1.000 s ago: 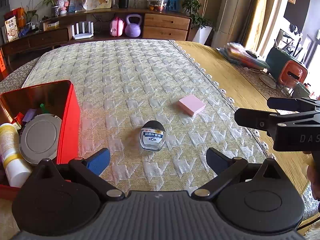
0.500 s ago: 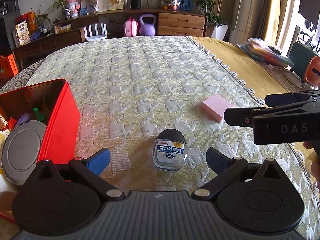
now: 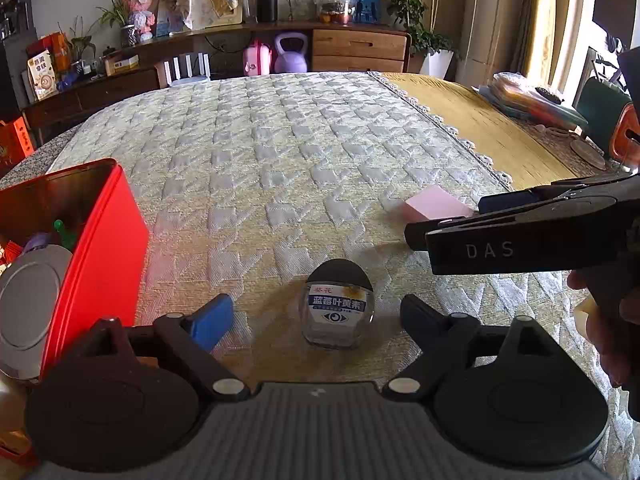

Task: Organize rigid objects
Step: 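Close the left tool on the eye-drop bottle while the right tool closes on the pink sponge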

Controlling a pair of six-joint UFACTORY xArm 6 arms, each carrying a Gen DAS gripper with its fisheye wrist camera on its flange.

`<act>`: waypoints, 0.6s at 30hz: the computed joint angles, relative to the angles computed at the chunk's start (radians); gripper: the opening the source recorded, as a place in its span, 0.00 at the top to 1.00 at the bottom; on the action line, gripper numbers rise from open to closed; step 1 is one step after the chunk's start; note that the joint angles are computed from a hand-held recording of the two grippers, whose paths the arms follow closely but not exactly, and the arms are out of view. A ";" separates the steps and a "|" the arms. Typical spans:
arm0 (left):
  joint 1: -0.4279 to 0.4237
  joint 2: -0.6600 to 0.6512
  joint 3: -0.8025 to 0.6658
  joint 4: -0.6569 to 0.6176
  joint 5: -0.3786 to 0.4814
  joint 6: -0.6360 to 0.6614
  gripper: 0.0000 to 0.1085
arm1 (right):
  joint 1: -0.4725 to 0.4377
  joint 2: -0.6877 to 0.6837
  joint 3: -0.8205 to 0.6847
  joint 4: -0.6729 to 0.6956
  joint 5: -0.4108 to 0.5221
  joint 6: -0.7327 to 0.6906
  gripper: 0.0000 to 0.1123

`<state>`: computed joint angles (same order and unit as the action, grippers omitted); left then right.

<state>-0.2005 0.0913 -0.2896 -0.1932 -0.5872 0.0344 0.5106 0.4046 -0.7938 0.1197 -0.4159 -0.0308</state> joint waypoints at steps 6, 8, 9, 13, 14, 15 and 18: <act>-0.007 -0.006 0.007 -0.027 -0.026 0.021 0.59 | 0.033 0.004 0.004 0.090 -0.024 -0.078 0.47; -0.005 -0.005 0.009 -0.019 -0.032 0.024 0.65 | 0.044 0.002 0.005 0.104 -0.024 -0.093 0.52; -0.005 -0.006 0.009 -0.017 -0.032 0.024 0.65 | 0.049 -0.001 0.005 0.119 -0.023 -0.107 0.56; 0.009 -0.018 0.016 0.010 -0.019 0.004 0.65 | 0.072 -0.004 0.001 0.191 -0.023 -0.157 0.63; 0.010 -0.019 0.016 0.012 -0.015 0.005 0.65 | 0.078 -0.005 0.001 0.208 -0.022 -0.165 0.63; 0.010 -0.024 0.017 0.011 -0.010 0.008 0.65 | 0.085 -0.008 0.003 0.229 -0.022 -0.175 0.63; 0.012 -0.036 0.019 0.009 0.007 0.012 0.65 | 0.085 -0.030 0.026 0.213 -0.018 -0.139 0.63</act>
<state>-0.1890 0.0552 -0.2702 -0.1839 -0.5799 0.0465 0.5961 0.3747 -0.7680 0.3330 -0.4336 -0.1694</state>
